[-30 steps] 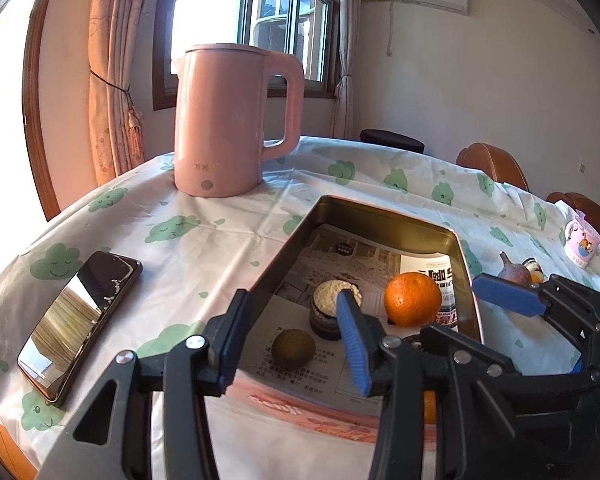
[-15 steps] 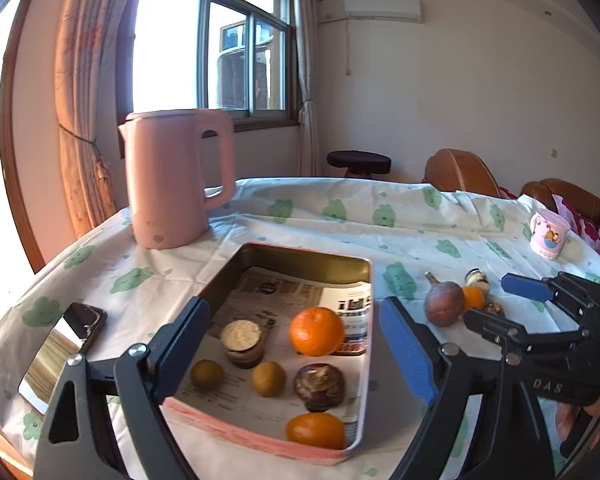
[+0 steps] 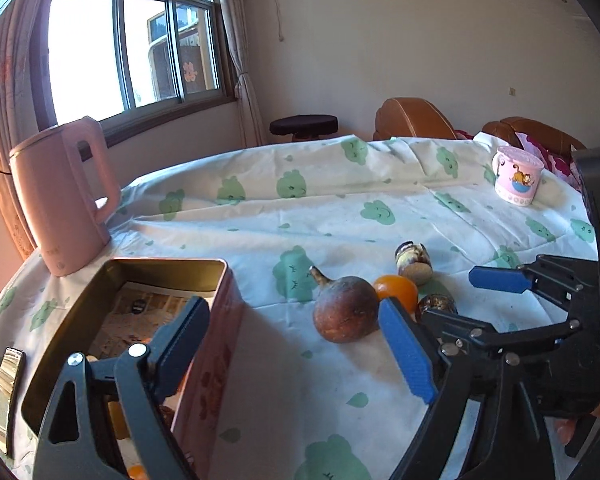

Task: Organize fruits
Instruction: 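Withdraw both open tools from the tin back over the remaining fruits, then grasp another dark brown fruit with the right tool while the left tool grasps the large brown pear-shaped fruit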

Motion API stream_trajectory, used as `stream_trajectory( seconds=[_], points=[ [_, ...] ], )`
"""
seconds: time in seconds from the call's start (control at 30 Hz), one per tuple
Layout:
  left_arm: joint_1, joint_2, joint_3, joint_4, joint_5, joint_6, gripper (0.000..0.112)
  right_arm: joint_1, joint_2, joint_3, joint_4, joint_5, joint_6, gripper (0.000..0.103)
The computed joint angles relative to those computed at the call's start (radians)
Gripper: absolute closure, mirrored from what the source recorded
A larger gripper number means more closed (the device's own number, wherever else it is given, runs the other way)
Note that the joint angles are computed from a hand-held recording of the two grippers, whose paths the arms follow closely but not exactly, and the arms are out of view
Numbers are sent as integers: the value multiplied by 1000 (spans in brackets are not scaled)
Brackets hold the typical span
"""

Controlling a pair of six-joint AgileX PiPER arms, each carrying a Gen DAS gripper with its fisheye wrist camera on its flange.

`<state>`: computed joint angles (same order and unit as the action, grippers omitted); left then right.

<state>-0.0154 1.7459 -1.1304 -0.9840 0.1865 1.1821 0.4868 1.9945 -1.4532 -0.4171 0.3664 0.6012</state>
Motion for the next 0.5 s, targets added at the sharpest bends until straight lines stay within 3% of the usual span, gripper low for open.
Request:
stream_trajectory(
  seconds=[0.1,0.17,0.27,0.37,0.5],
  points=[
    [13,39,-55,55,64,-75,24,-26,24,-34,149,18,-133,42],
    [0,56,-68,130,37,-147,24,-39,31,-43,242,20,-220,43],
    [1,90,-108,192,75,-211,24,-40,59,-87,301,64,-292,51],
    [-7,111,-139,239,103,-258,31,-39,72,-108,333,84,-332,63],
    [-18,144,-191,309,149,-327,33,-36,63,-94,287,74,-277,64]
  ],
)
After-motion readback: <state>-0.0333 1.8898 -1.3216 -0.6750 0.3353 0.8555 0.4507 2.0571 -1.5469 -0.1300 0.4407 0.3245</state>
